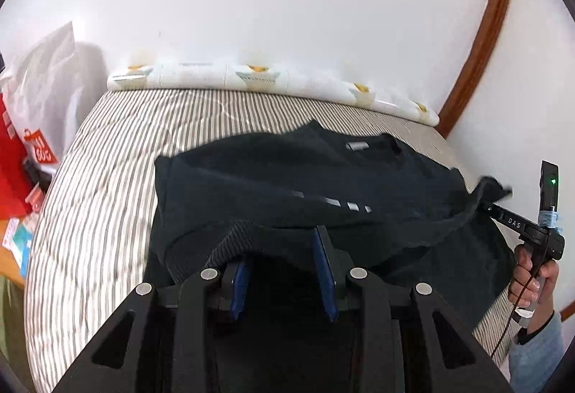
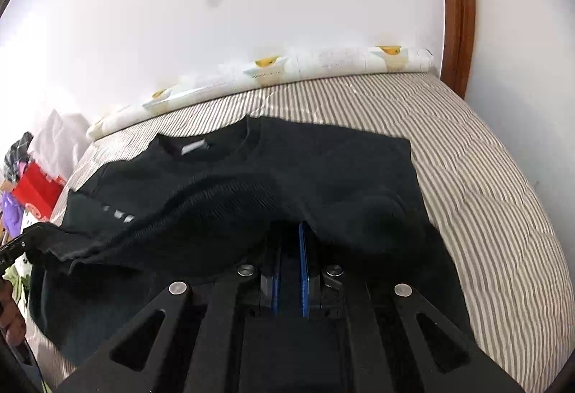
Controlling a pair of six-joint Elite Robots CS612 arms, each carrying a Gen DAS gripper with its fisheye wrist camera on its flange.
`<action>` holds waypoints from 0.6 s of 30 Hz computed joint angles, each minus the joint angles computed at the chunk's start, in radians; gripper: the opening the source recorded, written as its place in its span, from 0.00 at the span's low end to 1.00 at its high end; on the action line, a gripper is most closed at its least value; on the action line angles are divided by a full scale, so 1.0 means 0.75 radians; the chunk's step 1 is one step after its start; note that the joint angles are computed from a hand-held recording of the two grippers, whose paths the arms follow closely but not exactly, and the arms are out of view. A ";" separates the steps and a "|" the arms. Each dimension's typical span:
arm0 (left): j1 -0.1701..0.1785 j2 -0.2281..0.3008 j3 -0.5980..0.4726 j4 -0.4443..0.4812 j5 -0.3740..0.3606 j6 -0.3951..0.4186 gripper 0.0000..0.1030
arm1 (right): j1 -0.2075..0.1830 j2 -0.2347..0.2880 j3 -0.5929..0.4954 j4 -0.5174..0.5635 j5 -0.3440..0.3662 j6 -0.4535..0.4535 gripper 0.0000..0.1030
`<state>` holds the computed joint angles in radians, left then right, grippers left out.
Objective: Fold small clothes
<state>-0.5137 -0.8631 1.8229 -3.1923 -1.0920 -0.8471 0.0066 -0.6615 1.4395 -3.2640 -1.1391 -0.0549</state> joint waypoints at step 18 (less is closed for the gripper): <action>0.069 -0.020 0.005 -0.213 -0.112 0.104 0.57 | 0.009 0.053 -0.175 0.183 -0.171 -0.012 0.42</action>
